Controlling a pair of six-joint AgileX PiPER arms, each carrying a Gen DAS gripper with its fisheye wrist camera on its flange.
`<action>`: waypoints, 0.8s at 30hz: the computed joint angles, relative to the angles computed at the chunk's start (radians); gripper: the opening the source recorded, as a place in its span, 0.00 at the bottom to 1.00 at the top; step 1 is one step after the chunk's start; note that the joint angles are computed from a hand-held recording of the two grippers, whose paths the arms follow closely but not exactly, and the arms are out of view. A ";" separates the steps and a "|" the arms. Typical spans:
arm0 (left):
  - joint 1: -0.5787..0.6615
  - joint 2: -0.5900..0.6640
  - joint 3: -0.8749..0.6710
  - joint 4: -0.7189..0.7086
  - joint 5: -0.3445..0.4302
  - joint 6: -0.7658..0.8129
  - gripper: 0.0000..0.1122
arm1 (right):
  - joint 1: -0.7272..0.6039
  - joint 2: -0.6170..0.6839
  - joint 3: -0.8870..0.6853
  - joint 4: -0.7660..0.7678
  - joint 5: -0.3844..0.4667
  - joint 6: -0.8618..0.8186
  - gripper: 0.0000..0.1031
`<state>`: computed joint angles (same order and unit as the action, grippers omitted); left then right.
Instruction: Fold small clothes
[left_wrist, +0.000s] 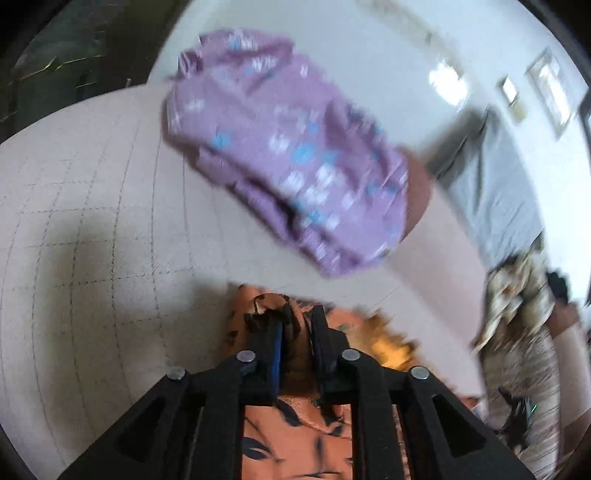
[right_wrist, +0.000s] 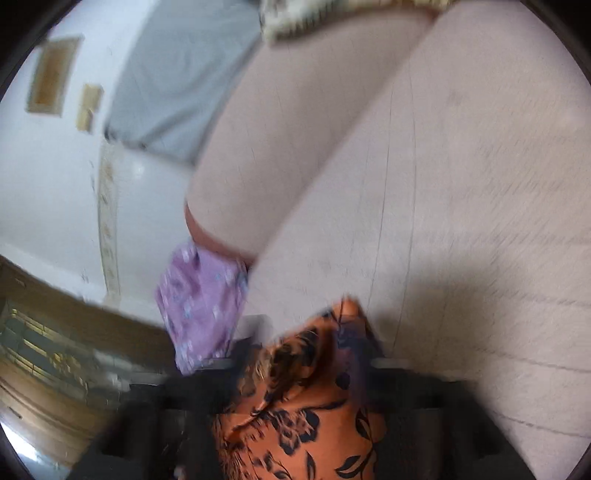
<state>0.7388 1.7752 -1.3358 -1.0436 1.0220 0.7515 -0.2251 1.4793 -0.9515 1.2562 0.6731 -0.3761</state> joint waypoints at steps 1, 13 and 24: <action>0.013 -0.045 0.035 -0.024 -0.004 0.019 0.23 | -0.001 -0.072 0.042 0.014 -0.066 0.014 0.93; 0.015 -0.491 0.286 0.241 -0.174 -0.185 0.59 | 0.706 0.017 -0.302 -0.941 0.050 0.649 0.50; -0.051 -0.262 0.215 0.495 -0.151 -0.293 0.58 | 0.923 0.502 -0.809 -1.222 0.213 0.803 0.47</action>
<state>0.6876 1.5135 -1.1207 -0.5491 0.8709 0.4581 0.6978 1.9810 -1.7606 0.0342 0.8856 0.4265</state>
